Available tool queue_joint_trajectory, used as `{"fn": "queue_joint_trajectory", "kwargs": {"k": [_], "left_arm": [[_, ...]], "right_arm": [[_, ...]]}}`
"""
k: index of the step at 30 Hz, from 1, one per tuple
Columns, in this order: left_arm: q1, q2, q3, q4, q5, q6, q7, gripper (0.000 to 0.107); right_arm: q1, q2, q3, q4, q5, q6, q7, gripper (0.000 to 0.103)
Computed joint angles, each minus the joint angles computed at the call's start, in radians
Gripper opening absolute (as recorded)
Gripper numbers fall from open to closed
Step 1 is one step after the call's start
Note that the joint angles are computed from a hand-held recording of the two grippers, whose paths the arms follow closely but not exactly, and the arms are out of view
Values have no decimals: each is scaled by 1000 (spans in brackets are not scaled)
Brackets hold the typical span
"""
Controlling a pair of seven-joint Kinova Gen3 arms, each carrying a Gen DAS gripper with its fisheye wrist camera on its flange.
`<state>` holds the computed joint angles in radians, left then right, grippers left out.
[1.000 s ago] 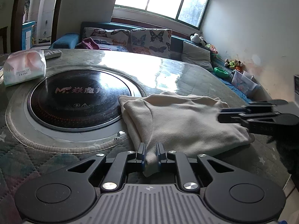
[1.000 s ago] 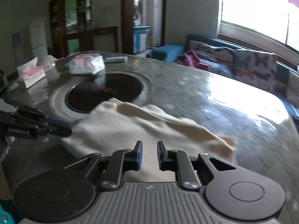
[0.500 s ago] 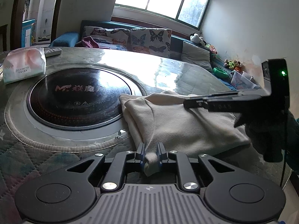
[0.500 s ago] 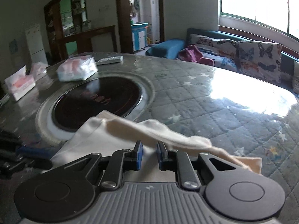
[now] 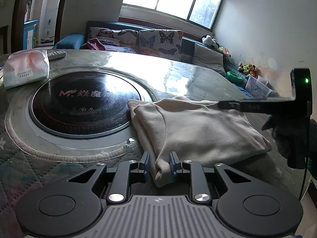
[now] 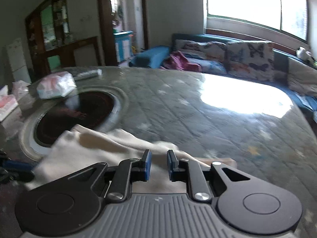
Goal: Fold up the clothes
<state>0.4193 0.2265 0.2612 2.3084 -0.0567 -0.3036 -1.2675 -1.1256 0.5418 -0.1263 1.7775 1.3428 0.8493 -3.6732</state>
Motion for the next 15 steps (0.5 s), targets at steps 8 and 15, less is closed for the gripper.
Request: {"fn": "queue_joint_trajectory", "kwargs": {"k": [8, 15], "left_arm": [[25, -6, -21, -8, 30, 16, -30, 24], [50, -17, -39, -10, 74, 24, -69, 26]], "right_arm": [[5, -4, 10, 56, 0, 32, -117, 16], [-15, -26, -37, 61, -10, 89, -76, 21]]}}
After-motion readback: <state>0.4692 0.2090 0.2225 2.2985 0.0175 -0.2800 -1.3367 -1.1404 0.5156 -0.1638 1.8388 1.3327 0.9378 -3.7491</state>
